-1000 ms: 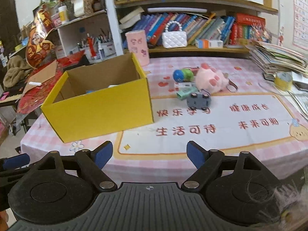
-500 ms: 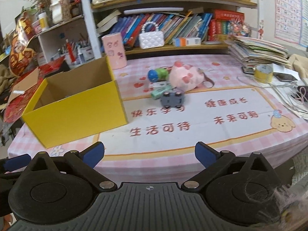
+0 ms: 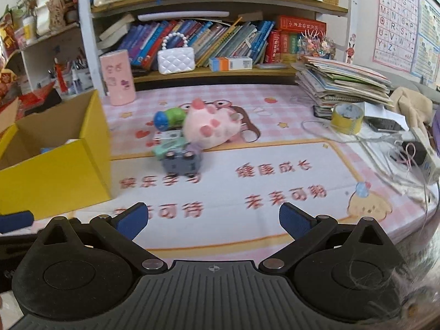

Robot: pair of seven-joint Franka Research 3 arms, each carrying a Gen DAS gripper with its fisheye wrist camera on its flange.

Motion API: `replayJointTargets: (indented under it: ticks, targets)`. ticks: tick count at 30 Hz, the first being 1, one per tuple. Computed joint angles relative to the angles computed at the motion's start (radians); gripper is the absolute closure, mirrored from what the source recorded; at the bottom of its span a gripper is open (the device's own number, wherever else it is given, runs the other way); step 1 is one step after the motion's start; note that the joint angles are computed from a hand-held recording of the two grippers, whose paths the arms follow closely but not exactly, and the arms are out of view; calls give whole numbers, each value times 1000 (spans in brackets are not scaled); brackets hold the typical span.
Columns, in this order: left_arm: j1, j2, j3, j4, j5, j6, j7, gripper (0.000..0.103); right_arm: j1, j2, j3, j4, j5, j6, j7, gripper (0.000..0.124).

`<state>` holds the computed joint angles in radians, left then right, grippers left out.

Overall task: Organize objects
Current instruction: 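Grasp the grey Fun Truck car with the left tool while the right tool grasps the pink pig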

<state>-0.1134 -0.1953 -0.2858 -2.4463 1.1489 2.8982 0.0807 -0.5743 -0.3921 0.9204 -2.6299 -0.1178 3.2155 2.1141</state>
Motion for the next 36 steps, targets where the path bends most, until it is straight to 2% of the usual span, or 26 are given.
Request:
replayJointTargets:
  ticks: [5,11,17,19,21,22,27,31,36]
  targets:
    - [-29,104,0,100,-7,-34,5,26,-94,67,23,42,-41,11,-53,23]
    - [-93,207,30,216,-16,-97,6,26,-199,183,63,112,-92,17,-117,24]
    - [-155,281,57,313,5,-183,-37,27,-227,328,47,190,-149,41,-205,27]
    - [-173,300,64,340,8,-209,-45,27,-258,375,60,220,-195,39,-201,28]
    - [-189,318,70,365,7,-235,-48,27,-252,422,40,250,-228,38,-205,28]
    - [-196,328,72,378,5,-247,-46,27,-288,443,76,261,-214,35,-233,28]
    - [-229,377,83,439,-18,-307,-32,28,-315,547,106,321,-183,14,-338,33]
    - [-249,424,94,489,-47,-330,-1,28,-285,613,83,369,-151,-5,-404,33]
    - [-271,488,114,558,-72,-332,37,28,-183,666,-12,436,-104,-16,-454,33]
